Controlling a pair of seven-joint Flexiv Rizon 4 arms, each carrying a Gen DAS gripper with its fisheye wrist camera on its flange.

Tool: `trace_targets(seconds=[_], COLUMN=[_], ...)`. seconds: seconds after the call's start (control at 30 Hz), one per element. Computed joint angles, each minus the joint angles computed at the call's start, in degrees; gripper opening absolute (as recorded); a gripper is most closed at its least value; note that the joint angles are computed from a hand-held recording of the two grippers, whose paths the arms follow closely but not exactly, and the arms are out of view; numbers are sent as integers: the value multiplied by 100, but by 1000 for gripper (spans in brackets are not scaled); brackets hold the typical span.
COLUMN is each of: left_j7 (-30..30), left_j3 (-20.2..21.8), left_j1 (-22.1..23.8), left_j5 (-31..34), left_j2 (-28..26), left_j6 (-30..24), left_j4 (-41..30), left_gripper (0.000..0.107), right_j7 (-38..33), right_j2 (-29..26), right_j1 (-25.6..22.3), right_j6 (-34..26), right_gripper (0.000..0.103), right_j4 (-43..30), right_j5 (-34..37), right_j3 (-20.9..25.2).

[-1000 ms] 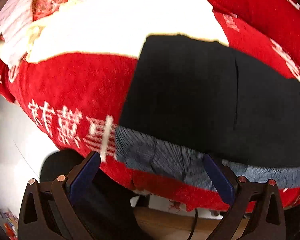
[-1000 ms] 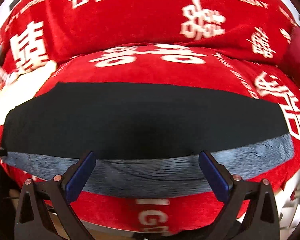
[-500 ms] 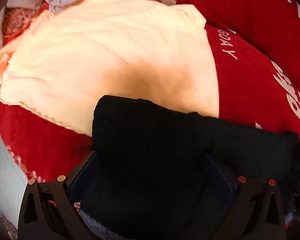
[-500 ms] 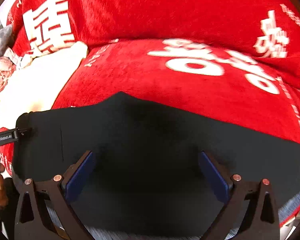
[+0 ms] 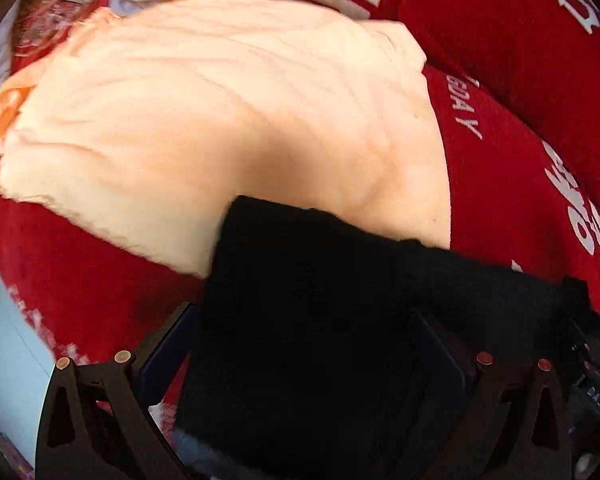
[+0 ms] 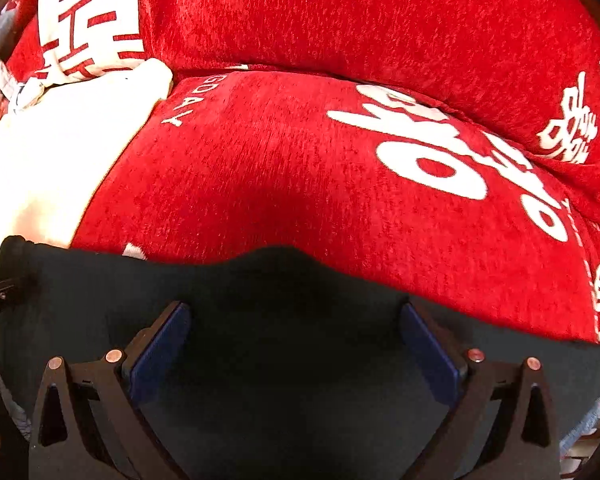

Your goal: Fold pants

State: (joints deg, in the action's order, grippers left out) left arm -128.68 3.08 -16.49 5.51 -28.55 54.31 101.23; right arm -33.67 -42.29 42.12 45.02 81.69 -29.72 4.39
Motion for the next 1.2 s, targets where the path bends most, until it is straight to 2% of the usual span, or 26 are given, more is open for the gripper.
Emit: trace_targets(seconds=[0.07, 0.13, 0.2, 0.33, 0.4, 0.5, 0.57, 0.63, 0.67, 0.77, 0.83, 0.87, 0.97, 1.03, 1.13, 1.2], left_j7=[57, 119, 139, 37, 197, 208, -226, -324, -330, -117, -350, -514, -572, -509, -221, 63], left_j3=[-59, -82, -112, -39, -190, -158, 137, 184, 148, -97, 46, 111, -46, -197, -529, -734], left_j1=[17, -69, -115, -257, -51, -16, -309, -406, -379, 23, -107, -204, -160, -225, -425, -638], left_j5=[-23, 62, 111, 370, 61, -72, 532, 950, 967, 303, 551, 769, 801, 856, 773, 629], left_j2=[238, 451, 591, 662, 716, 911, 975, 872, 806, 750, 824, 872, 1140, 1161, 839, 443], left_j6=[326, 431, 579, 669, 1002, 1045, 752, 316, 91, 238, -152, -414, -163, -148, -182, -348], left_j4=[395, 724, 1016, 1310, 1636, 1881, 1699, 1447, 1374, 1599, 1451, 1316, 1405, 1204, 607, 16], left_gripper=[103, 103, 103, 103, 103, 103, 103, 103, 103, 103, 103, 103, 103, 103, 103, 103], right_j7=[174, 271, 526, 846, 1042, 1265, 1551, 1529, 1429, 1352, 1236, 1295, 1645, 1919, 2324, 2639], right_j2=[374, 649, 906, 1172, 1310, 1550, 1697, 1642, 1572, 1521, 1620, 1738, 2241, 2615, 3154, 3559], right_j1=[103, 151, 302, 326, 202, 150, 104, 9, -37, -129, -104, -114, -360, -619, -1067, -1431], right_j6=[373, 626, 705, 914, 1146, 999, 1185, 1267, 1243, 1425, 1139, 1146, 1565, 1732, 1770, 1758], right_gripper=[103, 103, 103, 103, 103, 103, 103, 103, 103, 103, 103, 103, 103, 103, 103, 103], right_j4=[601, 1081, 1571, 2226, 2483, 2726, 2932, 2935, 2892, 2967, 2974, 3081, 3611, 4012, 4627, 5094], right_j5=[-226, -392, -721, -1194, -1213, -1315, -1607, -1629, -1557, -1495, -1502, -1606, -1886, -1912, -1912, -1985], right_j3=[-36, 27, -14, 82, 156, 182, 153, 237, 290, 287, 290, 259, 236, 258, 293, 302])
